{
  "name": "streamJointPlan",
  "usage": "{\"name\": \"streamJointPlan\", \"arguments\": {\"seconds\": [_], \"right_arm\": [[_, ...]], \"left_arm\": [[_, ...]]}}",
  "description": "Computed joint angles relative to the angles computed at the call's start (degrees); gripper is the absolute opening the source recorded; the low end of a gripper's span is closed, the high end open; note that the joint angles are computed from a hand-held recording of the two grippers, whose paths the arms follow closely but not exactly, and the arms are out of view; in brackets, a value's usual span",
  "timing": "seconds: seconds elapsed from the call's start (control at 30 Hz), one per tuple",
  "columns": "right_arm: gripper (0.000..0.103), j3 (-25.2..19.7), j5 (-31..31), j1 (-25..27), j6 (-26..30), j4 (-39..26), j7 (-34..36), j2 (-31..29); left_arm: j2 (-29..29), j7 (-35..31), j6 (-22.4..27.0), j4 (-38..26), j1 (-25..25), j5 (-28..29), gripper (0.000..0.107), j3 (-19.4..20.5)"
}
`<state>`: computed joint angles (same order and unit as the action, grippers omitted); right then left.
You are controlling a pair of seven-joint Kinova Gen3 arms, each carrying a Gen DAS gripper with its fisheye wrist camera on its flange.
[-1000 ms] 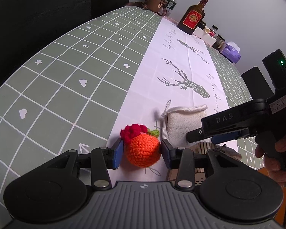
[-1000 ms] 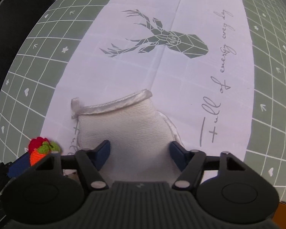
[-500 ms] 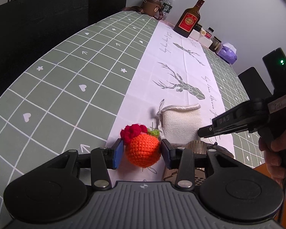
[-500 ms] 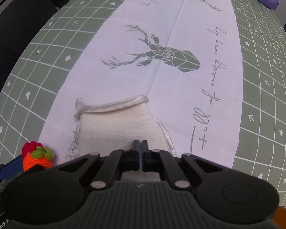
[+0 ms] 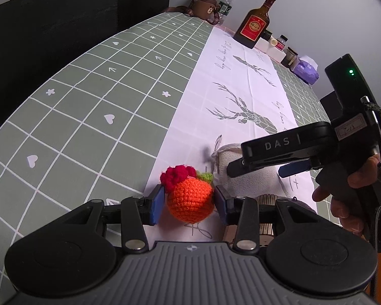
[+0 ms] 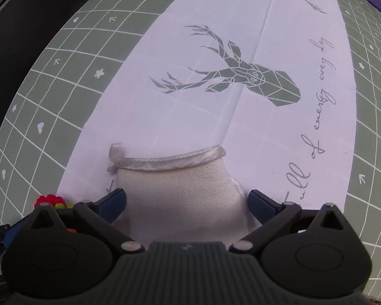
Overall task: Organize soft objects
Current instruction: 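Grasp the knitted strawberry with the left gripper while the right grasps the white pouch, then carry the strawberry and white pouch into the orange box and release both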
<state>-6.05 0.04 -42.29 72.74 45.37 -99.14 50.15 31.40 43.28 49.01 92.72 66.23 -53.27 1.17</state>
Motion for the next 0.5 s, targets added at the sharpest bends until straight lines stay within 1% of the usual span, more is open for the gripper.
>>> {"name": "streamJointPlan", "arguments": {"seconds": [0.07,0.13,0.2,0.23,0.27,0.3,0.33,0.37,0.43,0.47,0.5], "right_arm": [[0.097,0.0,0.2,-0.3,0.0,0.3,0.5,0.3],[0.096,0.4,1.6,-1.2,-2.6,3.0,0.9,-0.9],[0.09,0.3,1.8,-1.2,-3.5,4.0,0.6,-1.5],[0.082,0.1,1.8,-1.1,-4.2,4.9,1.0,-2.1],[0.069,-0.1,1.9,-1.0,-4.8,5.5,1.2,-2.6],[0.062,-0.2,1.8,-1.0,-5.5,6.3,1.2,-3.2],[0.046,-0.4,1.6,-0.6,-5.7,6.3,1.3,-3.3],[0.033,-0.6,1.3,-0.5,-6.1,6.7,1.4,-3.6],[0.021,-1.3,0.4,0.1,-7.2,7.9,1.5,-4.3],[0.017,-1.4,0.2,0.2,-7.9,8.6,1.6,-4.6],[0.016,-1.4,0.2,0.1,-8.6,9.3,1.6,-4.9]], "left_arm": [[0.0,-0.1,-0.3,0.1,-0.2,0.0,0.048,0.0],[0.1,-0.2,-0.5,0.2,-0.3,0.1,0.048,0.0],[0.1,0.0,-0.7,0.2,-0.2,0.1,0.048,-0.1],[0.1,0.2,-0.9,0.3,-0.2,0.0,0.048,-0.2],[0.1,0.5,-1.1,0.4,-0.1,-0.1,0.048,-0.3],[0.2,0.5,-1.3,0.4,-0.1,-0.1,0.048,-0.3],[0.2,0.5,-1.4,0.3,-0.1,-0.2,0.048,-0.3],[0.3,0.5,-1.4,0.2,0.0,-0.2,0.048,-0.3],[0.3,0.5,-1.4,0.1,0.2,-0.4,0.048,-0.4],[0.3,0.5,-1.2,0.0,0.4,-0.4,0.048,-0.4],[0.2,0.5,-0.9,-0.1,0.5,-0.4,0.048,-0.4]]}}
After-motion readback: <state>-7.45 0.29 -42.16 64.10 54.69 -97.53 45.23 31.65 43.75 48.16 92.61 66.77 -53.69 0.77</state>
